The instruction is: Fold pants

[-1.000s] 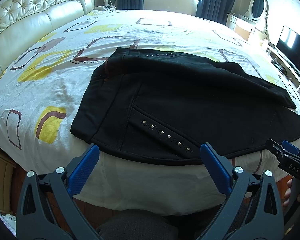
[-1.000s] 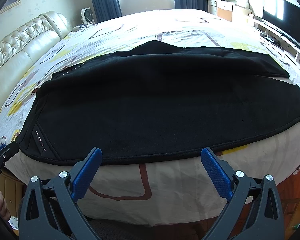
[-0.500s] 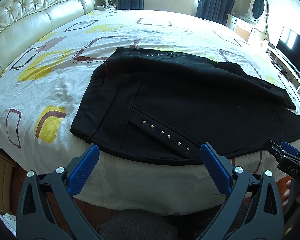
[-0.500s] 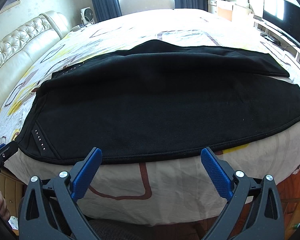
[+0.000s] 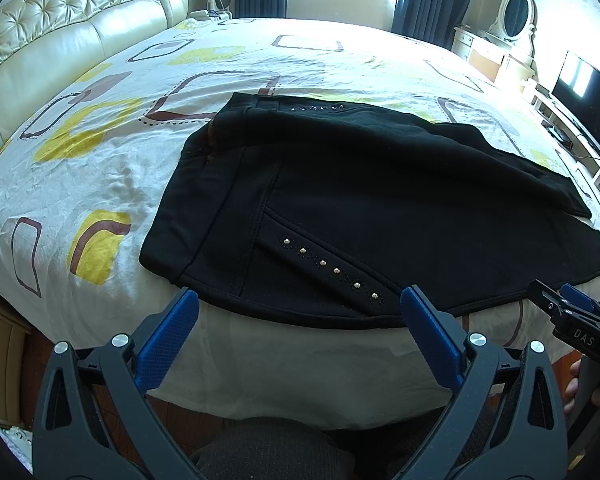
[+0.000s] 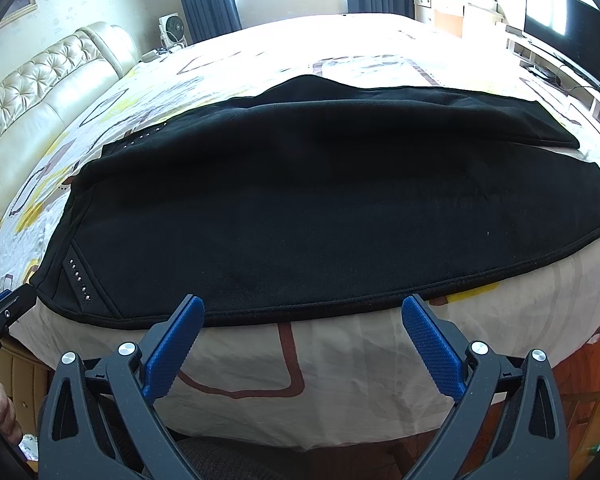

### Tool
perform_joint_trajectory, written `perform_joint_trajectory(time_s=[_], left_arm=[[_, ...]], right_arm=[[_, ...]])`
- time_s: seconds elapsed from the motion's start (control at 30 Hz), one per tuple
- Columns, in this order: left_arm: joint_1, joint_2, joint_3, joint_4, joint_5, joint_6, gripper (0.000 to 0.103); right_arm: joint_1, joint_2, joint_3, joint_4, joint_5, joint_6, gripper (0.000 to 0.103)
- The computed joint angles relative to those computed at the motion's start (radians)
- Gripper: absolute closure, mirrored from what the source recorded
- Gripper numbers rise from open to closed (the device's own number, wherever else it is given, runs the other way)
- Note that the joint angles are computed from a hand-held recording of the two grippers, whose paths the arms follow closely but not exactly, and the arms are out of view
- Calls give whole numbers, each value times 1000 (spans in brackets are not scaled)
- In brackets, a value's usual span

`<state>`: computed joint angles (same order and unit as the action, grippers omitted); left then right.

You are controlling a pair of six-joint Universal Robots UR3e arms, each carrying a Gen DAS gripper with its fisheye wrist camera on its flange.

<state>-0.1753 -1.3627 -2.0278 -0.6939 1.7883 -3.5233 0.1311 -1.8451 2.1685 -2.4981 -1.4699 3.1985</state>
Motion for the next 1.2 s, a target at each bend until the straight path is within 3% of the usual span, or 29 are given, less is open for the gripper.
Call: perform_joint_trajectory(time_s=[0.3, 0.5, 0.63, 0.7, 0.83, 0.9, 0.97, 1.2], left_arm=[[0, 1, -2, -1, -9, 5, 2], [63, 60, 0, -40, -74, 6, 2], [214, 131, 16, -127, -250, 94, 2], [316, 157, 21, -183, -353, 188, 2], [591, 153, 53, -347, -648, 434, 2], [715, 101, 92, -411, -783, 514, 2], [775, -12, 178, -441, -855, 554, 2], [762, -522, 633, -384, -837, 563, 2]], right_arm=[[-8, -5, -7, 21, 15, -6, 4], [-22, -17, -26, 54, 41, -22, 4], [-57, -31, -60, 97, 98, -68, 4], [-77, -23, -86, 110, 135, -99, 4], [-112, 46, -170, 130, 208, -138, 4], [-111, 105, -225, 127, 225, -139, 4], [-109, 157, -266, 105, 230, -134, 4], [-101, 309, -390, 76, 276, -128, 4]])
